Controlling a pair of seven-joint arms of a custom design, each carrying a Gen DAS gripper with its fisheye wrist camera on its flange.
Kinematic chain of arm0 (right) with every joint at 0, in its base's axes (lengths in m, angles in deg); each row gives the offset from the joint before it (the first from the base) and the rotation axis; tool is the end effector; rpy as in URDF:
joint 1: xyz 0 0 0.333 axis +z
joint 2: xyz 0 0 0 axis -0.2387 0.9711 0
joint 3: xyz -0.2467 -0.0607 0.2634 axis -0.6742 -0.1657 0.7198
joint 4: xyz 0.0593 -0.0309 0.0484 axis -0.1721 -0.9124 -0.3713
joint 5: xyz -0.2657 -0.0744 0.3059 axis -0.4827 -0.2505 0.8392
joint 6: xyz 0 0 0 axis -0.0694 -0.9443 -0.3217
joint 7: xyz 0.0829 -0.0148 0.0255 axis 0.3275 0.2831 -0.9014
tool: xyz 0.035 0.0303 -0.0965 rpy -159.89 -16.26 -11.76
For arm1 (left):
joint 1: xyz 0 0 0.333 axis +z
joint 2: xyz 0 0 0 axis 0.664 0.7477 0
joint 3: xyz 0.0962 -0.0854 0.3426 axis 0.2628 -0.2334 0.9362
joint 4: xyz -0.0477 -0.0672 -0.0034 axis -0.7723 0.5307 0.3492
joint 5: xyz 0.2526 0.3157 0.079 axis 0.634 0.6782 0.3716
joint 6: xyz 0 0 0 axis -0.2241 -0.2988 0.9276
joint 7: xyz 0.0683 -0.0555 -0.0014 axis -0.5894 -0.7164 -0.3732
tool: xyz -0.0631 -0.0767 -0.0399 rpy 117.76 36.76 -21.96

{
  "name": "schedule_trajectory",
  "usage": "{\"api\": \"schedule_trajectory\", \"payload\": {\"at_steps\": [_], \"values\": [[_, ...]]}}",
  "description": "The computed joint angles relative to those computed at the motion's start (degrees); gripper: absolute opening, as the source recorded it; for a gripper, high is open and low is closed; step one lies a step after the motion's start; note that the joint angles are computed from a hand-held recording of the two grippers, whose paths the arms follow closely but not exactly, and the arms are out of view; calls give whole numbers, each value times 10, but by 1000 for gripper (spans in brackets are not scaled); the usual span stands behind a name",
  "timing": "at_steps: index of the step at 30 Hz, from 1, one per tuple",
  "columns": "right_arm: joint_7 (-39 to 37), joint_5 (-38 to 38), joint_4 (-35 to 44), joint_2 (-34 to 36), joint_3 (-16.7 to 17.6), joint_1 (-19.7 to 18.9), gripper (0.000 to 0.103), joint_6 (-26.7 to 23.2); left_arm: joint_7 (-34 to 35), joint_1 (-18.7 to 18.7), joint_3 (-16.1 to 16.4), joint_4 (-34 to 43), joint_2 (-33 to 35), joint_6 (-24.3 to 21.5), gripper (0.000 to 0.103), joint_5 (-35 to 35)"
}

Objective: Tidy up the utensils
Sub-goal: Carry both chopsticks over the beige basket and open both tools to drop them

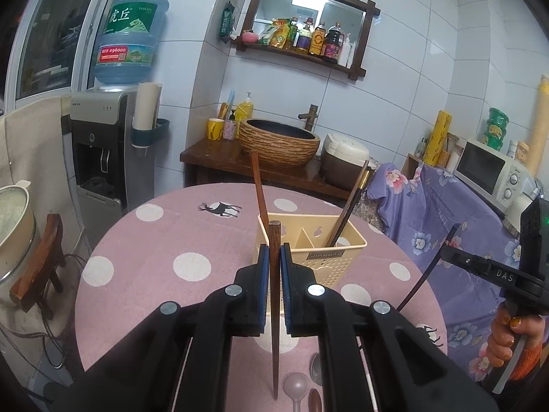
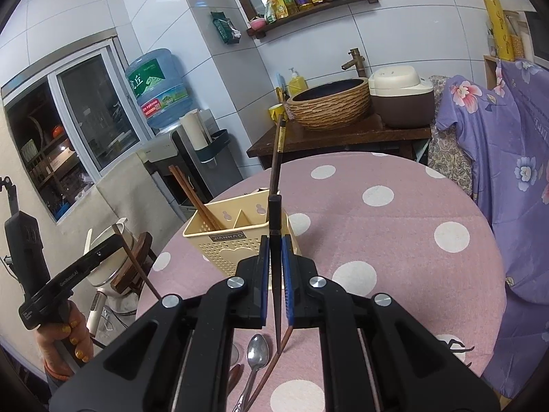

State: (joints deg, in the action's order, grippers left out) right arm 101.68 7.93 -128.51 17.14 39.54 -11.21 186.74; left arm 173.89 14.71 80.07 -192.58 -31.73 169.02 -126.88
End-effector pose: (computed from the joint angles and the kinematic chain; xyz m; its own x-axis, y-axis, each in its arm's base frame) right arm 0.4393 0.0652 0.6203 -0.0702 -0.9271 -0.3681 -0.4903 0.3534 -0.7967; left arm 0.4955 -0.2204 0.6241 -0.4946 -0.8409 0.2199 -0.4923 0.0626 -0.8682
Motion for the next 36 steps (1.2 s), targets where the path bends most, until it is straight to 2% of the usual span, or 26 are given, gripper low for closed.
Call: {"api": "schedule_trajectory", "payload": {"at_steps": [6,13,15,17,21,24,30,32,36], "values": [[-16,0,24,1,-16,15,8,-20,10,-1,1,17,-2,-12,8,-5],[-39,3,83,6,-33,28,8,-58,10,24,-3,76,4,-89,8,-21],[-32,-7,106,10,-21,11,8,-64,-6,38,-13,101,11,-104,8,-9],[-15,-26,133,19,-3,-14,8,-66,-28,50,-25,125,20,-100,8,11],[4,-48,189,44,5,-29,8,-73,-77,67,-44,174,41,-80,8,54],[53,-99,224,64,39,-76,8,-69,-153,84,-64,204,65,-38,8,139],[171,-216,250,104,93,-151,8,-52,-269,106,-85,231,110,-17,8,249],[198,-243,249,116,96,-154,8,-54,-276,112,-92,219,115,-12,8,260],[235,-276,235,139,82,-134,8,-51,-269,121,-104,200,123,-13,8,246]]}}
